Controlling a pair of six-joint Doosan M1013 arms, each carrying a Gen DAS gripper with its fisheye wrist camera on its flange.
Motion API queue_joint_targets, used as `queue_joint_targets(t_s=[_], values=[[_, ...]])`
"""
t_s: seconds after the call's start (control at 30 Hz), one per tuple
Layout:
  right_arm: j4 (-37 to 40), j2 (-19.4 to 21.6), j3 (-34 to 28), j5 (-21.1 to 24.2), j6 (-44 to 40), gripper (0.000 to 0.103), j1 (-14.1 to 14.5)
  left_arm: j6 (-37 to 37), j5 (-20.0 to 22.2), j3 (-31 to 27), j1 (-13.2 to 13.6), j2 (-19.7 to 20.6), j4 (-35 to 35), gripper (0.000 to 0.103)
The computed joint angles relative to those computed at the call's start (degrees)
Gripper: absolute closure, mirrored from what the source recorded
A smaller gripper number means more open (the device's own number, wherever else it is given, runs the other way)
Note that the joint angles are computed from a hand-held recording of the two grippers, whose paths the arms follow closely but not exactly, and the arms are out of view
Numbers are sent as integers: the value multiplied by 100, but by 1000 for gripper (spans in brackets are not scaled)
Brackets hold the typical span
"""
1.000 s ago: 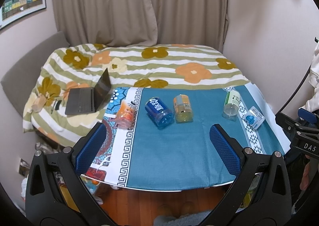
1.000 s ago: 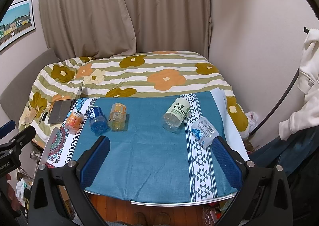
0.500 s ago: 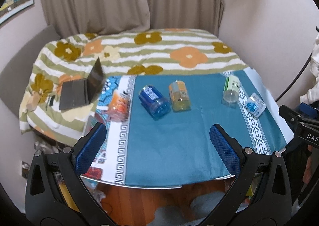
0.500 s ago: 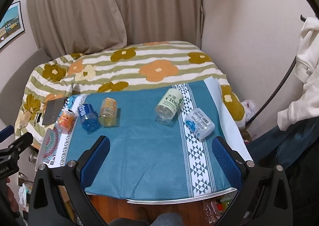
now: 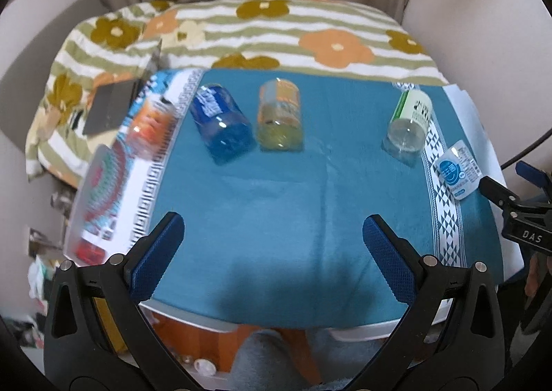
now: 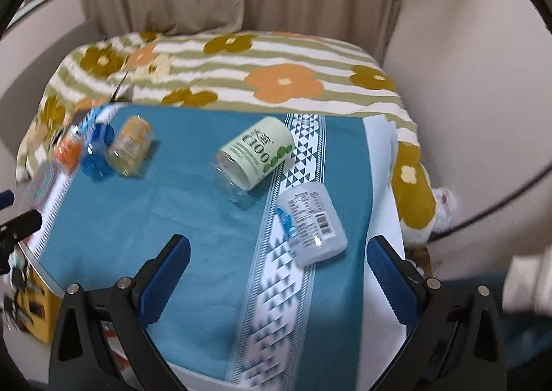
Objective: Flip cup upright
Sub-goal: 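Move the right gripper toward the clear cup lying on its side, then close the right gripper around the clear cup's body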
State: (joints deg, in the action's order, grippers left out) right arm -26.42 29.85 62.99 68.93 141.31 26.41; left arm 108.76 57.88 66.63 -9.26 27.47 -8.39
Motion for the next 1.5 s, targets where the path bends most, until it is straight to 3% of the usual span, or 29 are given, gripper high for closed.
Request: queue_joint_targets(t_s=[0.27, 0.7, 0.8, 1.2, 1.5], values=[[506, 69, 275, -326, -1228, 2, -348, -561, 183, 24, -280, 217, 467, 0], [1237, 251, 327, -317, -2378, 39, -630, -849, 321, -71, -435, 433, 549, 0], [1206, 267, 312, -277, -2404, 46, -617, -876, 366, -116, -434, 465, 524, 0], [1134, 255, 70, -82, -2034, 46, -537, -496, 418, -187, -239, 387, 319, 0], [1099, 426, -456, 235, -1351, 47, -253, 214, 444, -335, 101, 351, -25, 0]])
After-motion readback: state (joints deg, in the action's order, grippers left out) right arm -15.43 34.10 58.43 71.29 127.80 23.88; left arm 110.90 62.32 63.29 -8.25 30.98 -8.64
